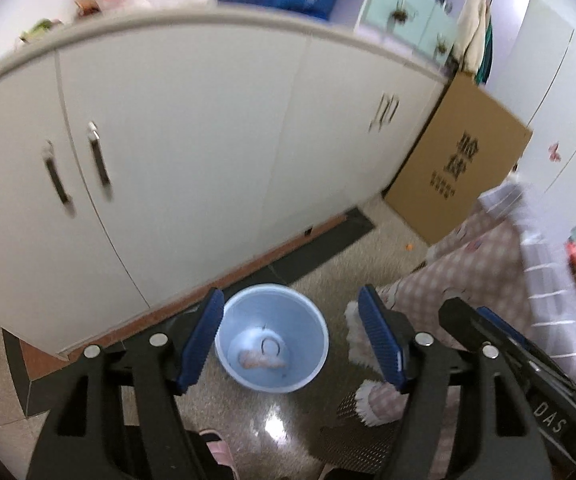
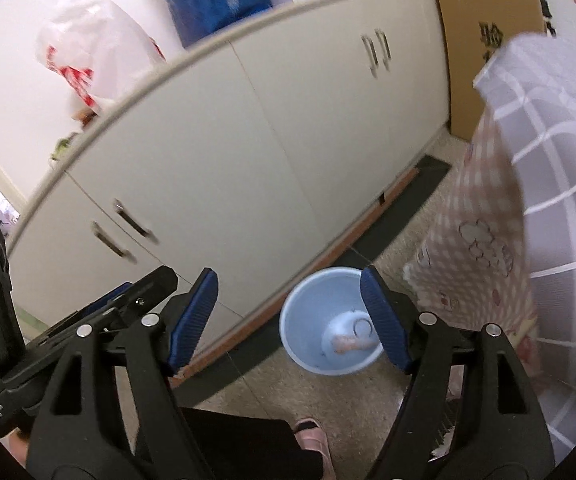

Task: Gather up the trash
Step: 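Grasp the red-brown snack bag with the left tool while the right grasps a blue wrapper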

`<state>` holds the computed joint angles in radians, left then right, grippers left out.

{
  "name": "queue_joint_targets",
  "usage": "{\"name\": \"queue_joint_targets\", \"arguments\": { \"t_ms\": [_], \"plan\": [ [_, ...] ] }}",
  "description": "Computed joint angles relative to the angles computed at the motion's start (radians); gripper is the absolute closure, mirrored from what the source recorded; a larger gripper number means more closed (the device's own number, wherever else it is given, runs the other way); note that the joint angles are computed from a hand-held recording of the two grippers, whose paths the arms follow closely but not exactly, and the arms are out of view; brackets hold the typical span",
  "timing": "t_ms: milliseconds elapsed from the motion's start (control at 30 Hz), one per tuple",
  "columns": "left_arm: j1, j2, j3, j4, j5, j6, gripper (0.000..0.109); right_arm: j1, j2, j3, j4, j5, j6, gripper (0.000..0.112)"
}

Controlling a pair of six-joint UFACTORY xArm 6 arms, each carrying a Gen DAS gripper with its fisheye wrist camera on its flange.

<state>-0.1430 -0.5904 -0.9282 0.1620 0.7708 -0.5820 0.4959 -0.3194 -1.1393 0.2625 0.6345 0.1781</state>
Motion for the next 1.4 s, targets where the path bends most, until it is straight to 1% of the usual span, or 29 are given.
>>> {"name": "queue_joint_targets", "arguments": {
  "t_ms": [167, 267, 333, 400, 467, 567, 667, 733, 800, 867, 900, 933, 1000, 1033, 1133, 1200, 1267, 1333, 1367, 1400],
  "plan": [
    [-0.054, -0.063, -0.041, 0.071, 0.011, -0.055, 0.038, 0.007, -0.096, 0.008, -0.017, -0.027, 0.012, 0.038],
    [-0.131, -0.057, -0.089, 0.148, 0.022, -0.098, 0.035, -0.023, -0.165, 0.019, -0.091, -0.034, 0.059, 0.037],
    [-0.195, -0.029, -0.131, 0.188, 0.032, -0.112, 0.034, -0.059, -0.211, 0.033, -0.143, -0.024, 0.089, 0.036],
    [-0.263, 0.018, -0.177, 0.216, 0.031, -0.107, 0.032, -0.107, -0.254, 0.054, -0.164, -0.019, 0.092, 0.035],
    [-0.317, 0.064, -0.215, 0.220, 0.026, -0.093, 0.032, -0.176, -0.304, 0.076, -0.184, 0.001, 0.095, 0.034],
    [-0.403, 0.153, -0.288, 0.226, 0.025, -0.081, 0.032, -0.307, -0.369, 0.118, -0.165, 0.030, 0.062, 0.034],
    [-0.488, 0.255, -0.369, 0.248, 0.017, -0.042, 0.032, -0.455, -0.408, 0.145, -0.118, 0.059, -0.005, 0.034],
    [-0.539, 0.339, -0.443, 0.261, 0.016, -0.003, 0.032, -0.568, -0.417, 0.151, -0.048, 0.099, -0.083, 0.031],
    [-0.584, 0.431, -0.528, 0.264, 0.018, 0.051, 0.032, -0.679, -0.393, 0.131, 0.011, 0.142, -0.151, 0.031],
    [-0.619, 0.496, -0.595, 0.294, 0.028, 0.073, 0.032, -0.758, -0.375, 0.123, 0.040, 0.152, -0.191, 0.031],
    [-0.637, 0.548, -0.651, 0.320, 0.038, 0.089, 0.032, -0.798, -0.363, 0.116, 0.062, 0.159, -0.219, 0.031],
    [-0.649, 0.572, -0.676, 0.338, 0.044, 0.096, 0.032, -0.821, -0.363, 0.117, 0.076, 0.161, -0.235, 0.031],
    [-0.673, 0.659, -0.781, 0.371, 0.082, 0.146, 0.032, -0.860, -0.334, 0.101, 0.088, 0.161, -0.263, 0.031],
    [-0.678, 0.691, -0.821, 0.378, 0.088, 0.168, 0.032, -0.885, -0.330, 0.103, 0.115, 0.165, -0.301, 0.031],
    [-0.693, 0.782, -0.932, 0.392, 0.106, 0.226, 0.032, -0.880, -0.299, 0.082, 0.085, 0.165, -0.308, 0.031],
    [-0.698, 0.841, -1.007, 0.392, 0.138, 0.256, 0.032, -0.882, -0.270, 0.061, 0.089, 0.174, -0.330, 0.032],
    [-0.701, 0.918, -1.112, 0.400, 0.189, 0.293, 0.032, -0.870, -0.240, 0.037, 0.075, 0.179, -0.333, 0.032],
    [-0.699, 0.938, -1.139, 0.416, 0.193, 0.300, 0.034, -0.846, -0.216, 0.017, 0.049, 0.170, -0.339, 0.036],
    [-0.692, 0.950, -1.161, 0.390, 0.198, 0.318, 0.044, -0.839, -0.202, 0.004, 0.037, 0.168, -0.339, 0.039],
    [-0.684, 0.951, -1.166, 0.353, 0.204, 0.336, 0.058, -0.831, -0.180, -0.013, 0.022, 0.170, -0.333, 0.042]
  ]
}}
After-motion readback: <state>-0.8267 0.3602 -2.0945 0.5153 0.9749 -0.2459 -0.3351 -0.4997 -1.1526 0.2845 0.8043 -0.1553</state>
